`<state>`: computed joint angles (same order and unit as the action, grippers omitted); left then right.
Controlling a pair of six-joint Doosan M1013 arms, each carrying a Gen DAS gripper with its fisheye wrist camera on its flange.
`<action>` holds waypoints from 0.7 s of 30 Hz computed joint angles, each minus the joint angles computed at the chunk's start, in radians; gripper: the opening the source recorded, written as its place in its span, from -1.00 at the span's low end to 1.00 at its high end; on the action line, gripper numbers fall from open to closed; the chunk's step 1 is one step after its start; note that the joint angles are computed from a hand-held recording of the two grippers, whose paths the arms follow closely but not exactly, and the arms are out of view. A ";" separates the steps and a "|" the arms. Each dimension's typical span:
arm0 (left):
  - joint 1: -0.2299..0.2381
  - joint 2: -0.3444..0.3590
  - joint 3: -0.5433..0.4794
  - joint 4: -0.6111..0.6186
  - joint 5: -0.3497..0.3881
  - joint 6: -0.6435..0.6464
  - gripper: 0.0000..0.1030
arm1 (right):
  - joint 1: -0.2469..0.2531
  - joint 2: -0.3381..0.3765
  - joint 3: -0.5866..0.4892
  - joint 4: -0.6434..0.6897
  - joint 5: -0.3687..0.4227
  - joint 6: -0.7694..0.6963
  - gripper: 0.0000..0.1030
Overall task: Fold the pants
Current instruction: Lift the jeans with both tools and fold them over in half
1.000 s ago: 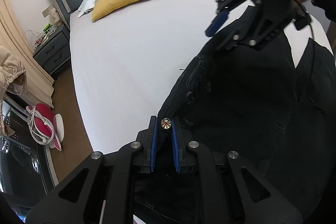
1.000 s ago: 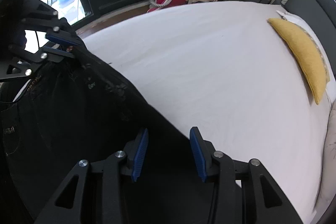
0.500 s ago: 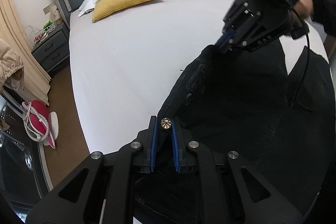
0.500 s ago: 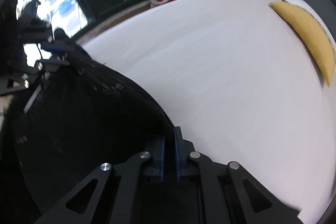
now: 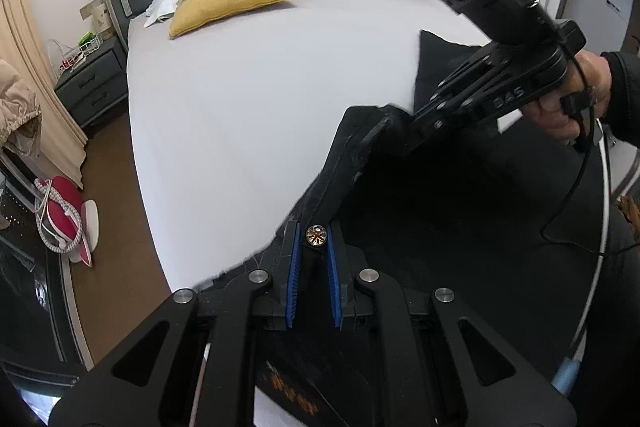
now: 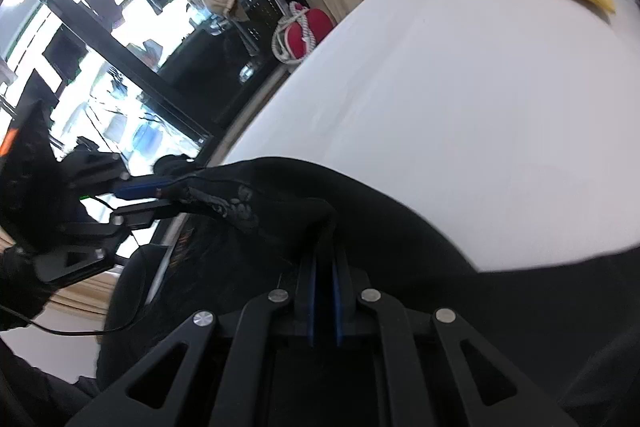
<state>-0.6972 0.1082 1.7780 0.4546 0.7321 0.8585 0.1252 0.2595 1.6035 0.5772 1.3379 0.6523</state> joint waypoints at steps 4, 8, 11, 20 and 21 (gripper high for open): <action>-0.059 -0.033 0.030 -0.015 0.032 0.000 -0.78 | -0.008 -0.076 0.063 -0.063 -0.006 -0.087 -0.84; -0.130 -0.063 0.058 -0.070 0.055 0.009 -0.78 | -0.020 -0.150 0.128 -0.140 -0.005 -0.173 -0.84; -0.180 -0.069 0.069 -0.113 0.076 0.014 -0.78 | -0.022 -0.204 0.185 -0.188 -0.013 -0.223 -0.84; -0.324 -0.058 0.083 -0.170 0.129 -0.020 -0.78 | 0.026 -0.344 0.343 -0.336 -0.146 -0.320 -0.85; -0.336 -0.056 0.082 -0.171 0.134 -0.020 -0.78 | 0.033 -0.352 0.352 -0.348 -0.167 -0.324 -0.85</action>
<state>-1.0330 0.0525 1.8597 0.2833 0.8661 0.8384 0.1585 -0.0922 1.9551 0.2292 1.1706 0.3286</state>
